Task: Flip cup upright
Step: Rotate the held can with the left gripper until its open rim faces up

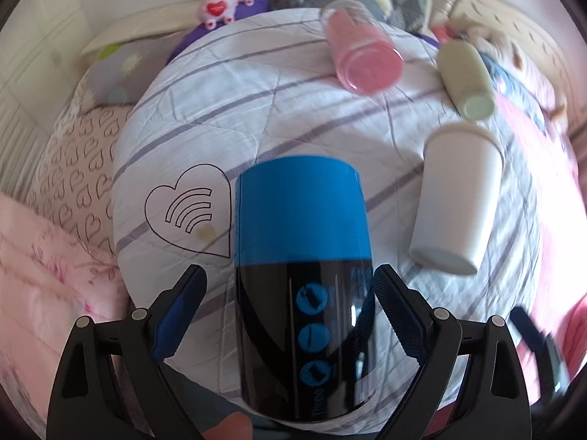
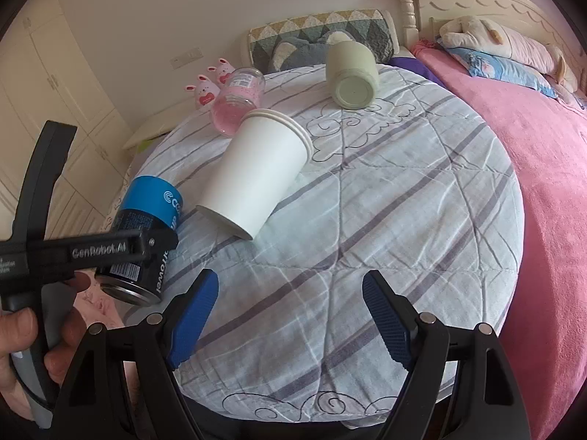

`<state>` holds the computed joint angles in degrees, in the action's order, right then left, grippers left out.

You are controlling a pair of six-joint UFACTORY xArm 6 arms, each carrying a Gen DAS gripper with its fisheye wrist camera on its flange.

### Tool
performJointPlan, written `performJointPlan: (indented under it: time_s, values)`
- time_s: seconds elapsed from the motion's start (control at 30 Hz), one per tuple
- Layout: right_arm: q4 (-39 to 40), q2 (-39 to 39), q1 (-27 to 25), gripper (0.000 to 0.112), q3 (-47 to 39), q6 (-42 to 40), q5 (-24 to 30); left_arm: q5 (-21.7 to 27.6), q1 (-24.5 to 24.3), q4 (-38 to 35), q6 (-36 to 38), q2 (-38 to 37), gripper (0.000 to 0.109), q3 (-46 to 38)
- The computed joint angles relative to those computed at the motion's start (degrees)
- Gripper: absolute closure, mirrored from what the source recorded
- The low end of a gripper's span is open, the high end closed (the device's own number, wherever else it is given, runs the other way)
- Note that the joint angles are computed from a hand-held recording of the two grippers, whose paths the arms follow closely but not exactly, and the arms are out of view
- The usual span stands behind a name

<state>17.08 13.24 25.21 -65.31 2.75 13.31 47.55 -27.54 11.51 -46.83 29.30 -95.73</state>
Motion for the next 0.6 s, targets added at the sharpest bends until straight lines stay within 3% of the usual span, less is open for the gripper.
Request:
performJointPlan:
  time_s: [0.23, 0.37, 0.6]
  values:
    - [5.02, 0.63, -0.46, 0.03, -1.87, -5.56, 0.88, 0.82, 0.61, -2.84, -3.71, 2.17, 0.025, -2.75]
    - [8.0, 0.97, -0.97, 0.03, -2.7, -8.07, 1.07, -0.06, 0.95, -6.46, -2.41, 2.88, 0.04, -3.19]
    - [11.64, 1.51, -1.55, 0.03, -4.23, -11.52, 1.76, -2.21, 1.19, -7.27, -1.71, 1.74, 0.041, -1.24]
